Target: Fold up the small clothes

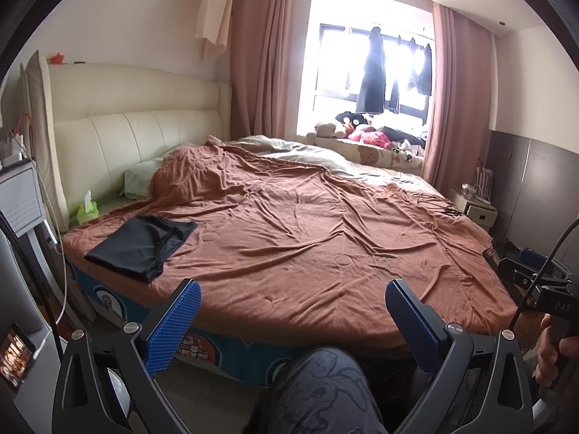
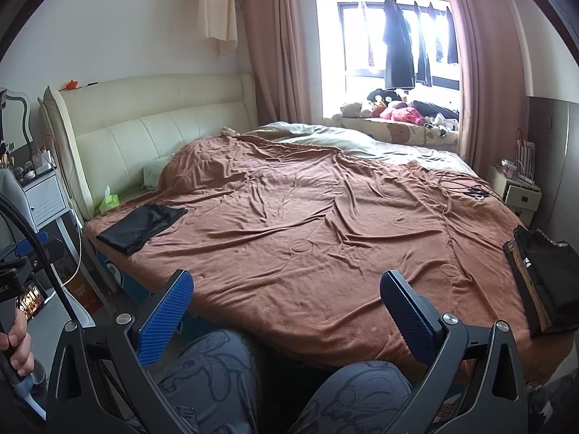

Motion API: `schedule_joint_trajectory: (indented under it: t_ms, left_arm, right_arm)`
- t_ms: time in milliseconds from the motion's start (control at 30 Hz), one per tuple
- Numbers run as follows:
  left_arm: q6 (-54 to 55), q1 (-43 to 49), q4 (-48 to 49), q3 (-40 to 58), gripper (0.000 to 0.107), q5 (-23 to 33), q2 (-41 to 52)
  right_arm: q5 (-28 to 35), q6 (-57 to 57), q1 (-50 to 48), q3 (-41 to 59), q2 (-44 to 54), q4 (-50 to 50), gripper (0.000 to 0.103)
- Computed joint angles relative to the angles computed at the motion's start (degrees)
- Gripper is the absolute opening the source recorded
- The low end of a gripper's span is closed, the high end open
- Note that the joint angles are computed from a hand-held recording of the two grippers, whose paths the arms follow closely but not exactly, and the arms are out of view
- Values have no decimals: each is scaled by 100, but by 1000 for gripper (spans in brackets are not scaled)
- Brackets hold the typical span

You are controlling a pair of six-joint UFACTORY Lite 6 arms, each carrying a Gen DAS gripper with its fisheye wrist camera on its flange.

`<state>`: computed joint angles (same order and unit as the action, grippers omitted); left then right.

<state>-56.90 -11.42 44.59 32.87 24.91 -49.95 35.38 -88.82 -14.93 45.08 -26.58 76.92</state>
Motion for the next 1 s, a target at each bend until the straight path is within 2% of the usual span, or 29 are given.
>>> schedule_joint_trajectory:
  t_ms: [367,1000]
  left_arm:
    - [554,261,-465,-6,103,-160,-42]
    - [768,333,-627,-3,103,-244,-52]
  right_arm:
    - [-23,53,41,2,14,-76,103]
    - [55,203,-21,-20,-54,-208,103]
